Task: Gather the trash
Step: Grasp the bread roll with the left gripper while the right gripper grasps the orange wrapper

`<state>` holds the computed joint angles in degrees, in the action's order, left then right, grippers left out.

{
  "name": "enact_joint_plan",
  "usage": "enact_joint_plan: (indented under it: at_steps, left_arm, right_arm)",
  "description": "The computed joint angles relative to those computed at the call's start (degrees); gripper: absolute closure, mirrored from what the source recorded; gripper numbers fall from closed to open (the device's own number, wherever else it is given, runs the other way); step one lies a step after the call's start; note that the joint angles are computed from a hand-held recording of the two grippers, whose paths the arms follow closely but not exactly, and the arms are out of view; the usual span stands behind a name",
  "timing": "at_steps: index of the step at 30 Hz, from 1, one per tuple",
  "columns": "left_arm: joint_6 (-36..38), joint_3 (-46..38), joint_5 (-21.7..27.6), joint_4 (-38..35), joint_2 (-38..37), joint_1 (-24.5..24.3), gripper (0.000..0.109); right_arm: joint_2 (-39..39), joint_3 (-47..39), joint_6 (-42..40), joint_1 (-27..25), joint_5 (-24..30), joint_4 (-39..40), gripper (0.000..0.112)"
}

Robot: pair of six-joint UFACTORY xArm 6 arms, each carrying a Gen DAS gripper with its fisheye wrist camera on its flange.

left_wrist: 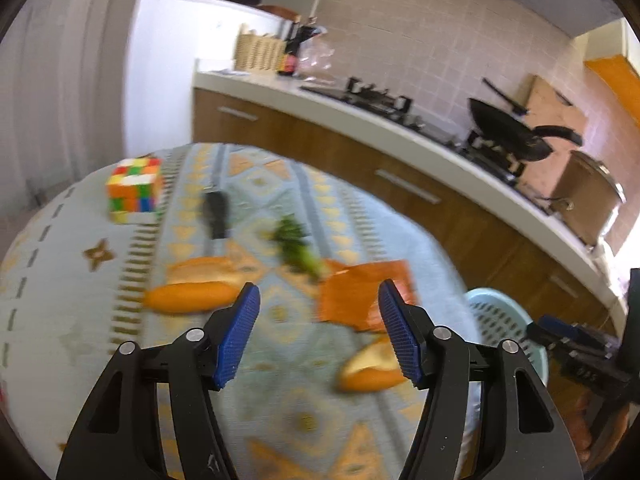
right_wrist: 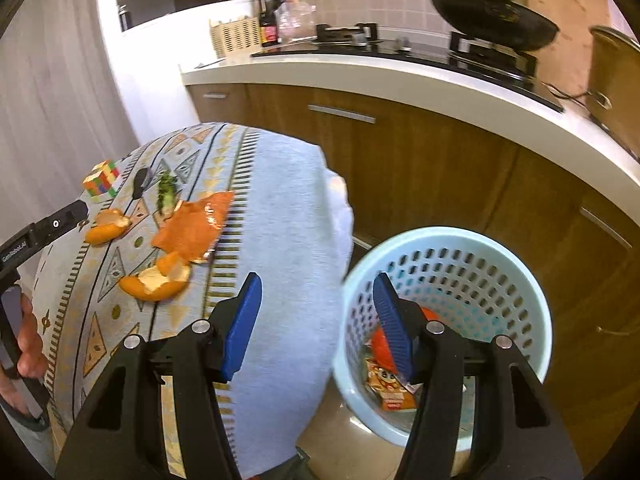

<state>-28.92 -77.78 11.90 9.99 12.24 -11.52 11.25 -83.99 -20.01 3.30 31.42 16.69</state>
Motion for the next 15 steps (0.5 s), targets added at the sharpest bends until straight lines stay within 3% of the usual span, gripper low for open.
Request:
enact_joint_plan:
  at_steps: [5,15]
  left_arm:
    - [-0.13,0.71,5.21,7.23,-0.12,3.17,0.044]
    - [18.54,-7.49,14.55,-8.75,7.3,6.65,0.044]
  right_arm:
    - [1.12,-1.11,0.61,1.99,0.38,-1.56,0.058]
    - [3.53,-4.19,3.21,3.76,1.84,-4.2,0.058]
